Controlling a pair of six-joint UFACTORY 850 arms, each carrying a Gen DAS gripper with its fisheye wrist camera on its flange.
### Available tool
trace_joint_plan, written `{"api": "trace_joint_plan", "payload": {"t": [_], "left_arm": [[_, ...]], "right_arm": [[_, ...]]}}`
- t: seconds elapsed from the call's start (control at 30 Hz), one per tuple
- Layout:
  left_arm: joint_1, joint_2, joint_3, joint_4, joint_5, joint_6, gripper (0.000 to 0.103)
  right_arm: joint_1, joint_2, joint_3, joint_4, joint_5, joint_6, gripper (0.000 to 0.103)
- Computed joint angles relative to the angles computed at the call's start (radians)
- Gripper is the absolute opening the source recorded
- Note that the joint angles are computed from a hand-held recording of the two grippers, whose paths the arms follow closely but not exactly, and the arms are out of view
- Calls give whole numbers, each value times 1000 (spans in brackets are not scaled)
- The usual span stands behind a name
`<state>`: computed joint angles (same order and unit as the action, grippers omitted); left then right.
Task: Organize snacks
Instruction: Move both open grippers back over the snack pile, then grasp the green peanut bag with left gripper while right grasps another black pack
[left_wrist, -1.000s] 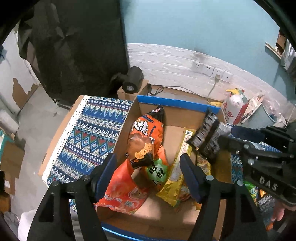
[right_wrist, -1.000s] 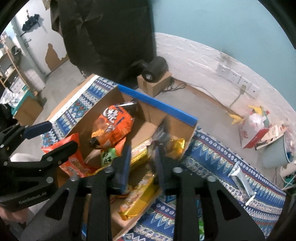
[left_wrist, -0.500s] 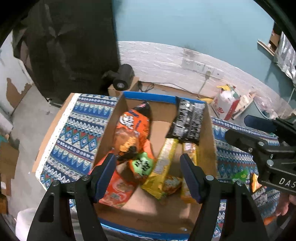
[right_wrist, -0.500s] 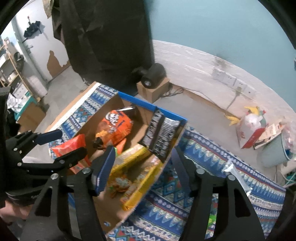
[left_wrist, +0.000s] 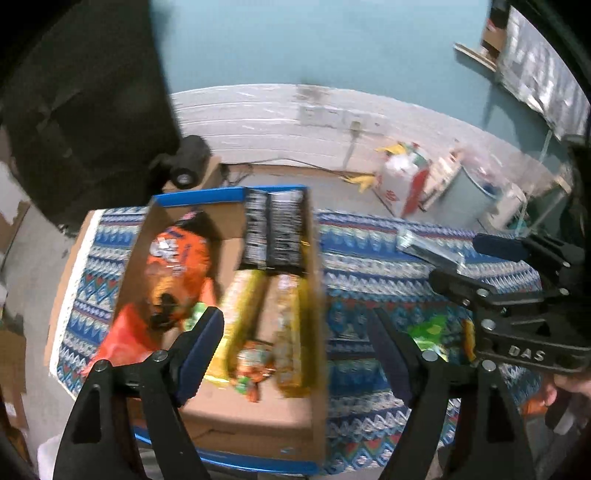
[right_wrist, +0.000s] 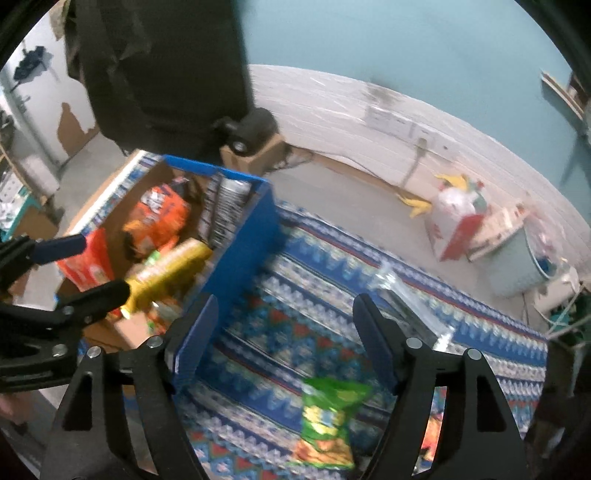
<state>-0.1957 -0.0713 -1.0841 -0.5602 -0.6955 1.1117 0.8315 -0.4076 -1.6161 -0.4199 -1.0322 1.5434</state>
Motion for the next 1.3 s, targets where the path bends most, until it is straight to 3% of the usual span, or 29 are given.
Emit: {"api": "trace_joint_plan", "payload": {"t": [0.2, 0.33, 0.43, 0.6, 0.73, 0.97, 1.3], "left_arm": [[-83, 45, 72, 70, -40, -47, 81], [-136, 69, 117, 122, -26, -94, 81], [-165, 66, 134, 159, -28, -147, 81], [-196, 32, 142, 188, -95, -244, 81], [-237, 21, 172, 224, -85, -306, 81], [-290, -18, 192, 263, -76, -401, 81], [-359, -63, 226, 320, -27, -475, 81]], "right_arm": [[28, 100, 164, 51, -6, 83, 75], [47, 168, 273, 92, 6, 142, 75], [65, 216, 345, 119, 25, 192, 75], [93, 262, 425, 162, 30, 235, 75], [109, 288, 490, 212, 58, 256, 75], [152, 338, 596, 296, 149, 323, 75], [202, 369, 693, 364, 347, 422, 75]]}}
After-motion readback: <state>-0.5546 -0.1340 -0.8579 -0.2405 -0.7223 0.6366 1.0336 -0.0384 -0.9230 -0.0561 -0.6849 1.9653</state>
